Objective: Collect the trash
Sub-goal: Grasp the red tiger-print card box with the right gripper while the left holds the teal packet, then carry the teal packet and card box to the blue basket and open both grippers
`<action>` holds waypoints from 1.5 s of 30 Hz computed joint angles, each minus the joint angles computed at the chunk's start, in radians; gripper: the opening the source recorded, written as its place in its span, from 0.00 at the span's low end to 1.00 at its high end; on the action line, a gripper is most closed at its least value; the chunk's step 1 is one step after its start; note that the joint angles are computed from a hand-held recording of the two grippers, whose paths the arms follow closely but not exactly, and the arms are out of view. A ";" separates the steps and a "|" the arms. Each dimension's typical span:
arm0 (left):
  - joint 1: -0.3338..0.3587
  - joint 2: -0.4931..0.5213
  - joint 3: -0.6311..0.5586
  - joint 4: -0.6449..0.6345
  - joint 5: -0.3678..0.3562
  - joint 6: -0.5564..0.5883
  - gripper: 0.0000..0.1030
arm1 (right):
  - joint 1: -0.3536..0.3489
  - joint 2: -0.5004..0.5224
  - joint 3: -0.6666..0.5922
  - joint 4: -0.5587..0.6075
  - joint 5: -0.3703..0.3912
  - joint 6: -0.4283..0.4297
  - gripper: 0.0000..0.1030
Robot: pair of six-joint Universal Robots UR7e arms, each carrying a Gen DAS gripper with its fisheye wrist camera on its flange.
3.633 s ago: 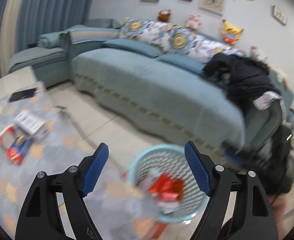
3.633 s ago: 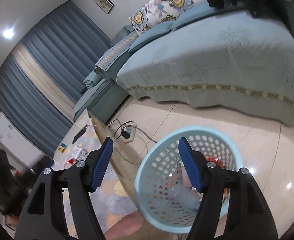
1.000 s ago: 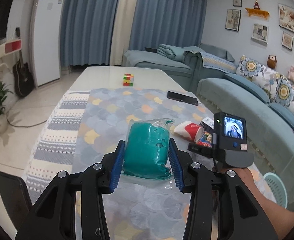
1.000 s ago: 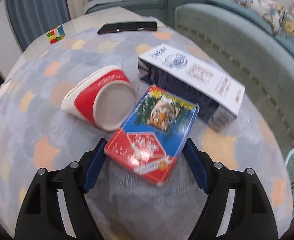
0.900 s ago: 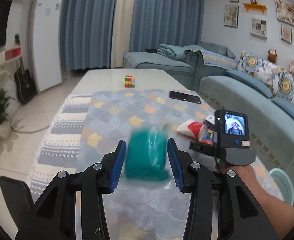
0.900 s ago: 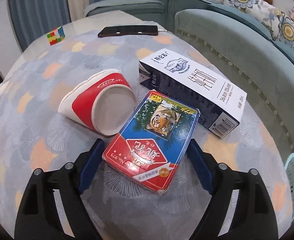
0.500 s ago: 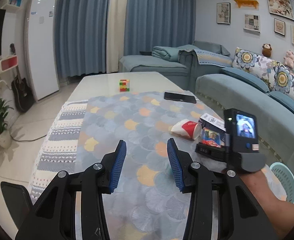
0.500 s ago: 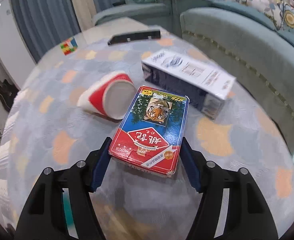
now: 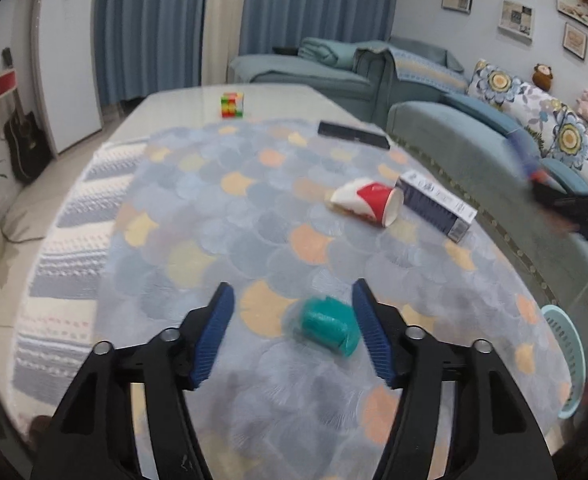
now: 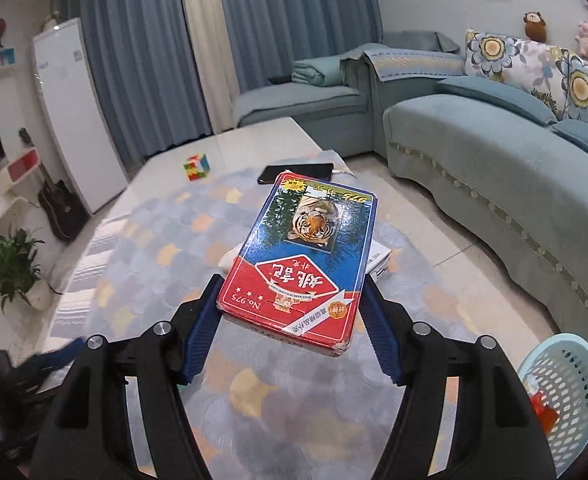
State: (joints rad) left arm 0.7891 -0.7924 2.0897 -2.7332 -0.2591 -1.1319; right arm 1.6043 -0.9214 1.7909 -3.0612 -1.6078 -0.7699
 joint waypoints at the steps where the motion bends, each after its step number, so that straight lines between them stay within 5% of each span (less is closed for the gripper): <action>1: 0.016 0.019 -0.017 -0.020 -0.001 0.025 0.62 | -0.009 -0.024 0.011 0.017 0.018 -0.002 0.61; 7: 0.123 0.148 -0.139 -0.175 -0.075 0.290 0.69 | -0.036 -0.070 0.022 0.081 0.049 0.017 0.62; 10: 0.144 0.146 -0.176 -0.070 -0.117 0.268 0.75 | -0.043 -0.073 0.019 0.093 0.057 0.014 0.62; 13: 0.131 0.155 -0.175 -0.092 -0.115 0.304 0.50 | -0.048 -0.073 0.012 0.103 0.065 0.017 0.62; 15: 0.124 0.152 -0.169 -0.097 -0.127 0.294 0.46 | -0.048 -0.068 0.008 0.103 0.066 0.018 0.62; 25: -0.001 0.152 -0.117 -0.328 -0.015 0.368 0.44 | -0.048 -0.072 0.046 0.019 0.062 -0.033 0.62; 38: -0.151 0.157 -0.082 -0.401 0.085 0.429 0.44 | -0.072 -0.128 0.104 -0.066 0.087 -0.110 0.61; 45: -0.208 0.252 -0.137 -0.643 0.059 0.708 0.45 | -0.129 -0.212 0.163 -0.114 0.132 -0.166 0.62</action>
